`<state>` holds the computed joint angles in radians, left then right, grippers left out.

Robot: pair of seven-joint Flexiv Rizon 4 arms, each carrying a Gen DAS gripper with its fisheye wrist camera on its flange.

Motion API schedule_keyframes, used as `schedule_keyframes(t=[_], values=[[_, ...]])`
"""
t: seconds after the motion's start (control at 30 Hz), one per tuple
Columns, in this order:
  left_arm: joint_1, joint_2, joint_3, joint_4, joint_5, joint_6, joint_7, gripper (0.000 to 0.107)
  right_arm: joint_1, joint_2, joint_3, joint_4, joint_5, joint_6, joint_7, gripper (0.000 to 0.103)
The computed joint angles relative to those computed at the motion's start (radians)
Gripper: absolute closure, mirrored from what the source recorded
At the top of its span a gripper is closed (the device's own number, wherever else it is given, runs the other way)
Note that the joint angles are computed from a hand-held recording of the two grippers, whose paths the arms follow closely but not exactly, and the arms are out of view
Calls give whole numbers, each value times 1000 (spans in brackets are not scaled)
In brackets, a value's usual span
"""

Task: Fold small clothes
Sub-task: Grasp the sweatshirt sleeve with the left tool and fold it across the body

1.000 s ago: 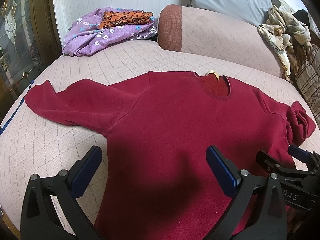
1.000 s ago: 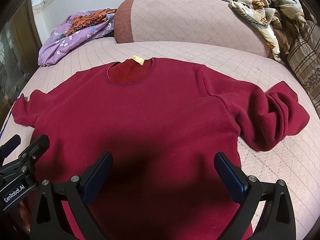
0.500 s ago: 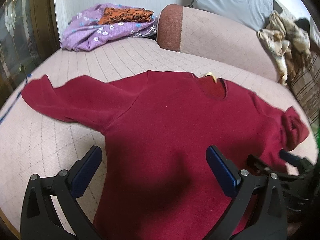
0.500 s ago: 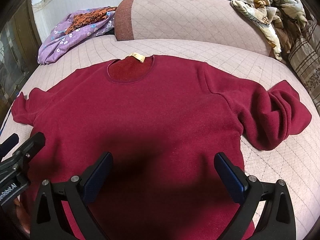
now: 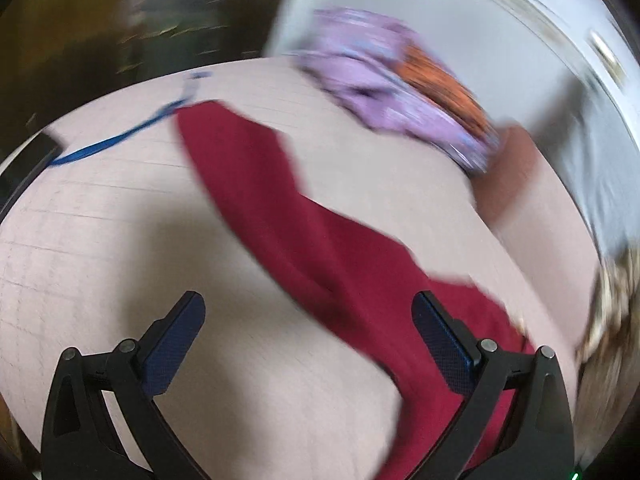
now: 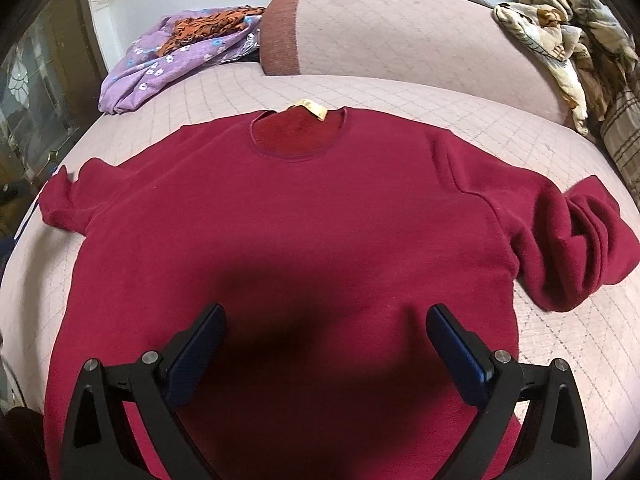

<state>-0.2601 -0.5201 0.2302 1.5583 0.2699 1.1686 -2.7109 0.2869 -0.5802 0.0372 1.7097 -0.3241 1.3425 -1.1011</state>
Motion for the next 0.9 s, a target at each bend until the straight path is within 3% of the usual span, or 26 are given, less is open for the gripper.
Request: schedule_keyframes(t=[0.1,0.2,0.43,0.47,0.53,0.57,0.6,0.7,0.9], values=[[26,-17,51,-6,2,-30,-63,11,-7,-2,10,-3,7,-3,-11,3],[86,-48,43,-44,-10,-84,-18,15,-12,-11,19,-17,18,-22,-18,3],[125,-161,57,-213,33,-262,7,24,-23,-27,37,-39,41,-51,-46,3],[112,-185,70,-259,64,-303,22,26,-22,-28,37,-40,43,-51,-48,3],[110,-218,70,-318,101,-342,61,43,-20,-29,34,-41,43,-51,-52,3],[112,-224,68,-327,115,-332,66,55,-18,-30,32,-42,42,-50,-54,3],[124,-226,59,-325,120,-301,75,75,-18,-31,31,-42,42,-48,-56,3],[178,-212,-1,-296,60,-229,141,100,-16,-34,30,-44,43,-45,-59,3],[176,-116,-53,-139,-24,63,219,100,-26,-34,42,-54,62,-53,-66,3]])
